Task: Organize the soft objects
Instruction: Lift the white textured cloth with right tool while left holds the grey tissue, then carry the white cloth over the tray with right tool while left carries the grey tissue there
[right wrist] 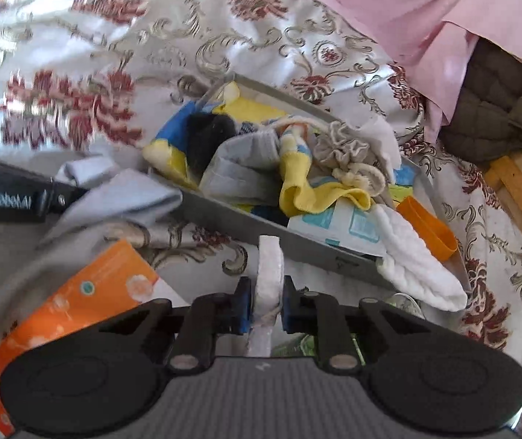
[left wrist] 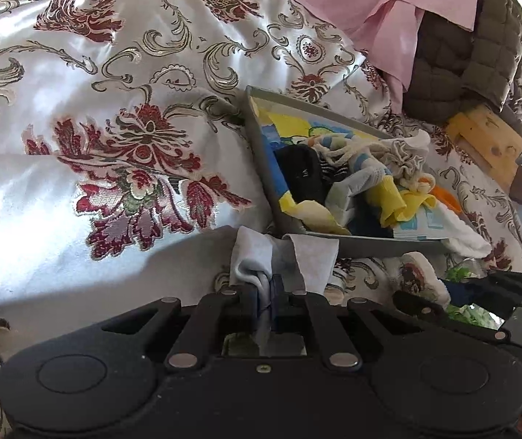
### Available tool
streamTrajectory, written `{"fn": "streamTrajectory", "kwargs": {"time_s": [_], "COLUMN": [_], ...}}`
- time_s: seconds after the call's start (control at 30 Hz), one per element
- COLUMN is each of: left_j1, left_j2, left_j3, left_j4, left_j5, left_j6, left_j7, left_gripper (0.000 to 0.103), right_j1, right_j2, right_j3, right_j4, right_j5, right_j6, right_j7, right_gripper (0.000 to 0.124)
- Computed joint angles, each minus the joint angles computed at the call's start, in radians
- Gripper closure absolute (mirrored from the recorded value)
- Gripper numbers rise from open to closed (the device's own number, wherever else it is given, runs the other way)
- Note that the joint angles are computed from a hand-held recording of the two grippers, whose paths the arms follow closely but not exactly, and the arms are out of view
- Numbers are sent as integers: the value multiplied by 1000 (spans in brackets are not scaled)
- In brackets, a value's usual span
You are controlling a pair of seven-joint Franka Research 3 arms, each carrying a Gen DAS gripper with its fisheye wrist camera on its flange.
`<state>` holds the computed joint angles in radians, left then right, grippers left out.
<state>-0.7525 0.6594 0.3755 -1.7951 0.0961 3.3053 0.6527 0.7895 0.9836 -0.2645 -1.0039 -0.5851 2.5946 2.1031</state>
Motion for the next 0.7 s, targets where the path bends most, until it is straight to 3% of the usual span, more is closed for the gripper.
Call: {"fn": "streamTrajectory", "kwargs": {"time_s": [0.1,0.2,0.4,0.5,0.57,0.7], "left_j1": [-37,-103,-256,-287,-281,-237], "left_j2": [3,9,34,31,21,55], "left_j3": [41,108,255,283,276,262], "left_j4": [-5,-15,-35,-36,-25,81], "left_j5": [-13,-47,-162,-212,-234,-255], "left_j6": [12,35,96,112,123,108], "left_j7": [-1,12,90,129,153,215], "left_gripper": [97,97,97,97,97,97], "right_j1": [11,23,102,101,38,-140], "right_j2": [-42,-85,-119,-111,-101,-25], "right_j3": [-23,-60,-236,-280,-222,-20], "right_j4": [-72,-156,-275,-285,-246,-58], "right_j5": [-18,-47,-68,-16,37,143], "right_j6": [79,211,460,574,611,598], "right_j7": [64,136,320,358,335,235], "right_gripper": [109,110,110,110,110,110]}}
